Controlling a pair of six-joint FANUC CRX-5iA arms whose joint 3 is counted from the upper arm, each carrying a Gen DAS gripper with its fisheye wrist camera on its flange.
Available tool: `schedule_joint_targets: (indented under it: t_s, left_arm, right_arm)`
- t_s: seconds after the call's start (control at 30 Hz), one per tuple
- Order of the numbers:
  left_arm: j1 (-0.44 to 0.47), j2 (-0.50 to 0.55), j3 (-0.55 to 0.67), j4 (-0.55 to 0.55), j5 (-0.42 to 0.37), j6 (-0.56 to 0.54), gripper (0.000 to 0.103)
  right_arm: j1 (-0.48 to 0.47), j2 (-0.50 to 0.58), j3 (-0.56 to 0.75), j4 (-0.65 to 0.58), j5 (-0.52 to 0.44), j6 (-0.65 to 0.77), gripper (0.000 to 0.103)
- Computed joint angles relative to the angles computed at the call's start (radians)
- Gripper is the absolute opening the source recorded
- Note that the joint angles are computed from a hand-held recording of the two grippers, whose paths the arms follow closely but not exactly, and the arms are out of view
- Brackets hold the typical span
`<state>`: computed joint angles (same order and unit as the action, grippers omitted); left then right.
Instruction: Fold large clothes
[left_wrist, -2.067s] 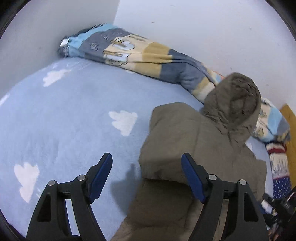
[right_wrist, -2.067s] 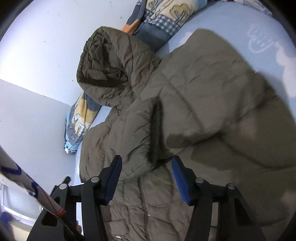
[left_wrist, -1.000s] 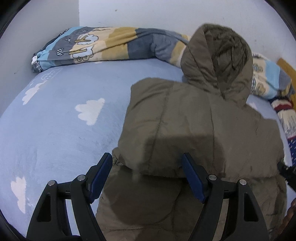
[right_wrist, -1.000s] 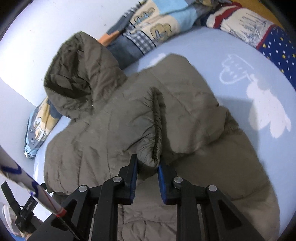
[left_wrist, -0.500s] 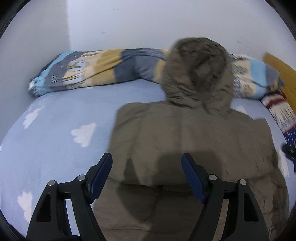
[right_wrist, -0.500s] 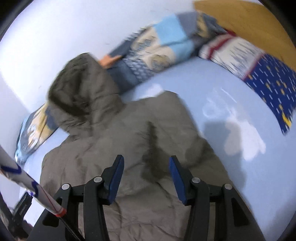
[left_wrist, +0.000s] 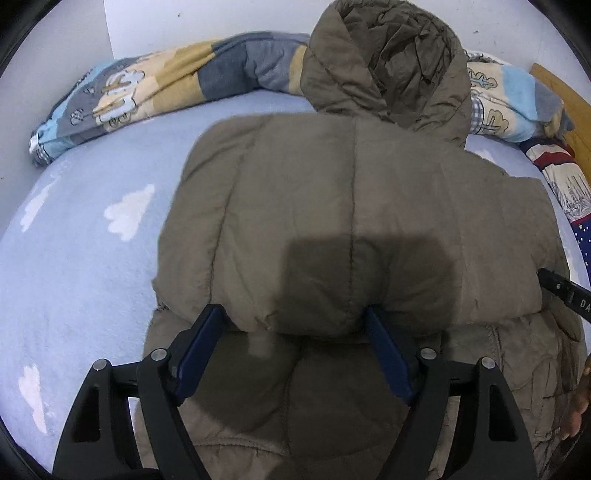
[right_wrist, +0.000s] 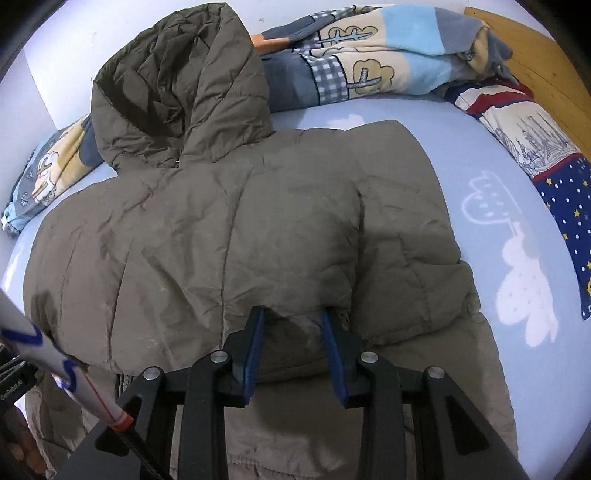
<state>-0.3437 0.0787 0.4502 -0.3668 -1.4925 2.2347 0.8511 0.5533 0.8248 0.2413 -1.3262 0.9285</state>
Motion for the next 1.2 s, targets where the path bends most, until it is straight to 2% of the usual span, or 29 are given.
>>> schedule_joint_targets:
  t_s: [0.1,0.23,0.33,0.47,0.63,0.93,1.2]
  left_arm:
    - [-0.019,-0.024,0.021,-0.031,0.018,0.021,0.079]
    - [-0.048,-0.046,0.046,-0.046,0.044,0.046,0.079]
    - [-0.064,-0.041,0.063,-0.034,0.046,0.025,0.079]
    - [-0.107,-0.021,0.086,-0.061,0.007,-0.007,0.079]
    - [-0.112,-0.017,0.090,-0.056,-0.012,-0.007,0.079]
    - [-0.165,-0.036,0.101,-0.115,-0.053,-0.007,0.079]
    - [-0.292,-0.049,0.089,-0.187,-0.139,0.019,0.079]
  right_arm:
    - [0.002,-0.003,0.032,-0.002,-0.016,-0.016,0.035]
    - [0.017,-0.048,0.015,0.006,0.030,-0.036,0.035]
    - [0.029,-0.059,0.037,-0.031,0.018,-0.007,0.039]
    - [0.044,-0.059,0.066,-0.075,-0.029,0.049,0.040]
    - [0.043,-0.076,0.063,-0.125,-0.068,0.077,0.042]
    - [0.048,-0.119,0.009,-0.078,-0.091,0.090,0.043]
    - [0.060,-0.173,-0.048,-0.063,-0.115,0.088,0.045]
